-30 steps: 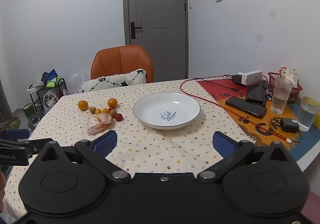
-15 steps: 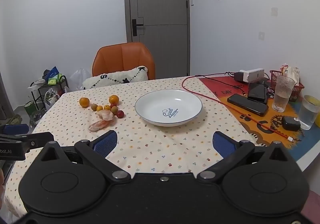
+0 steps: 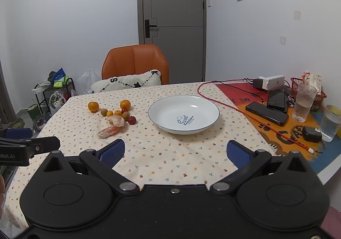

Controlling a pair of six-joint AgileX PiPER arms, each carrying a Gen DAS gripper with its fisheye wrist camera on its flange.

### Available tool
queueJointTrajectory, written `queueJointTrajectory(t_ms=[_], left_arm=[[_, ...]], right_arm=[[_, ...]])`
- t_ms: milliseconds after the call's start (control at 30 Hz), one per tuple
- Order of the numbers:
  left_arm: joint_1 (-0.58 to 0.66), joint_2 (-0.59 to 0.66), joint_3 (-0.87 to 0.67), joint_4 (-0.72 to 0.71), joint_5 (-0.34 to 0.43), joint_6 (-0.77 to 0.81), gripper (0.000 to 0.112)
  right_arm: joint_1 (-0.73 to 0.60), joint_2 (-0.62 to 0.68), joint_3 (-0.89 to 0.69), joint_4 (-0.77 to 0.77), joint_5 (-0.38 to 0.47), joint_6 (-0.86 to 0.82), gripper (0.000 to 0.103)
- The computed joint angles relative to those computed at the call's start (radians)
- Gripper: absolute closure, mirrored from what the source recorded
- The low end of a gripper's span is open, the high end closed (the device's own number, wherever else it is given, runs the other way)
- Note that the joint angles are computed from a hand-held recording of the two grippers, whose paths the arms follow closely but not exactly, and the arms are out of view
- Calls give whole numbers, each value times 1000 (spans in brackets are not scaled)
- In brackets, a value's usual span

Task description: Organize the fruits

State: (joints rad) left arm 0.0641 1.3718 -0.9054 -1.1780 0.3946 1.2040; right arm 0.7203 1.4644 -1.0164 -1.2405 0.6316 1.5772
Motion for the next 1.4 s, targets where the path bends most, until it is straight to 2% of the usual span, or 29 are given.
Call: queueJointTrajectory(t_ms=[367,1400], left_arm=[[3,4,4,-13,-3,12,9],[22,10,-2,-23,11,31,9]], right_arm=[[-16,-9,8,12,-31,-13,0],[8,-11,3,8,-19,-22,0]])
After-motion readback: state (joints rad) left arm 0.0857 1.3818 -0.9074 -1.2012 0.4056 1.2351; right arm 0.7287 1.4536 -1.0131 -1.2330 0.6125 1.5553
